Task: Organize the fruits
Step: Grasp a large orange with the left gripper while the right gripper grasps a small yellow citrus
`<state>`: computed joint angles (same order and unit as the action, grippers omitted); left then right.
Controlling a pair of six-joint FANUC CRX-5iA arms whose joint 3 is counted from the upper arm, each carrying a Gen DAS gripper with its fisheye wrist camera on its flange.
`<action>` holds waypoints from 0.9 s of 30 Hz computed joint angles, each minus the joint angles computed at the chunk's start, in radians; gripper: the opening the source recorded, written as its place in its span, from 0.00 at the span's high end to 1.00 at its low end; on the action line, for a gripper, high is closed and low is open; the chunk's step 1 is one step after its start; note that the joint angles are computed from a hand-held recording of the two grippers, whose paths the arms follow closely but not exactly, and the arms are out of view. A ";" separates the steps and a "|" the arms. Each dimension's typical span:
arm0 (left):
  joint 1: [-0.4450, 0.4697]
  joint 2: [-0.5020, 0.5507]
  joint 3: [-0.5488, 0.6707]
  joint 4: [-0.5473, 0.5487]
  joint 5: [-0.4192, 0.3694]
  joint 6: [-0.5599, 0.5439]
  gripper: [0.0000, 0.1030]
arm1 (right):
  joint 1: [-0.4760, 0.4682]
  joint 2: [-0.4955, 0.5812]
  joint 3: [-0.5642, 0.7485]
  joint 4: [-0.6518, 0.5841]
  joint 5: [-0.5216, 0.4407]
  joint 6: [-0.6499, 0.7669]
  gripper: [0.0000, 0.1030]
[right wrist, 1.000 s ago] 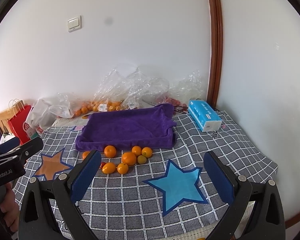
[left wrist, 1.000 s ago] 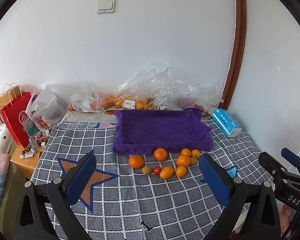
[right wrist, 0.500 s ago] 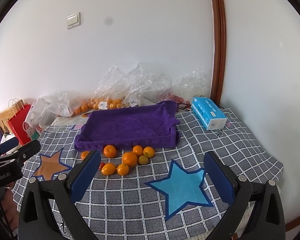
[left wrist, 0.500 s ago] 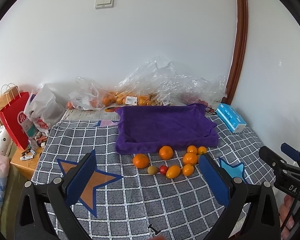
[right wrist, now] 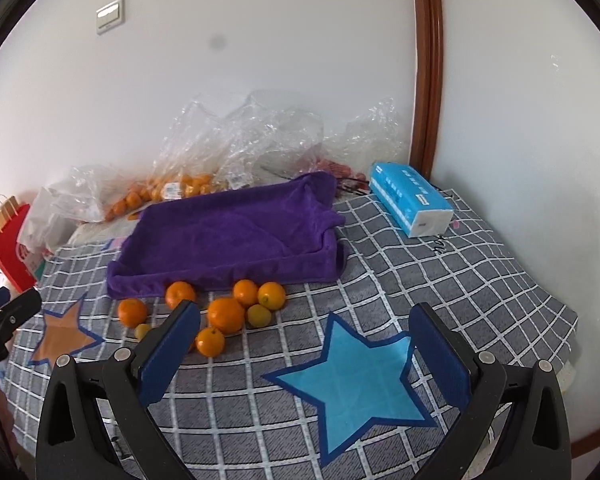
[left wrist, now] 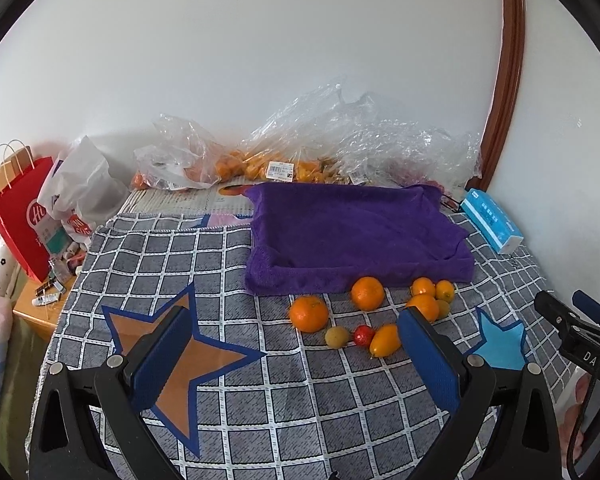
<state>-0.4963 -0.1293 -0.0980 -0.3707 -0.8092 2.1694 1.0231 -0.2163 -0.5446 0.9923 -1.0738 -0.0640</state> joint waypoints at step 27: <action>0.138 0.128 -0.057 0.164 0.069 -0.154 0.20 | -0.232 0.153 0.024 -0.273 0.446 0.244 0.49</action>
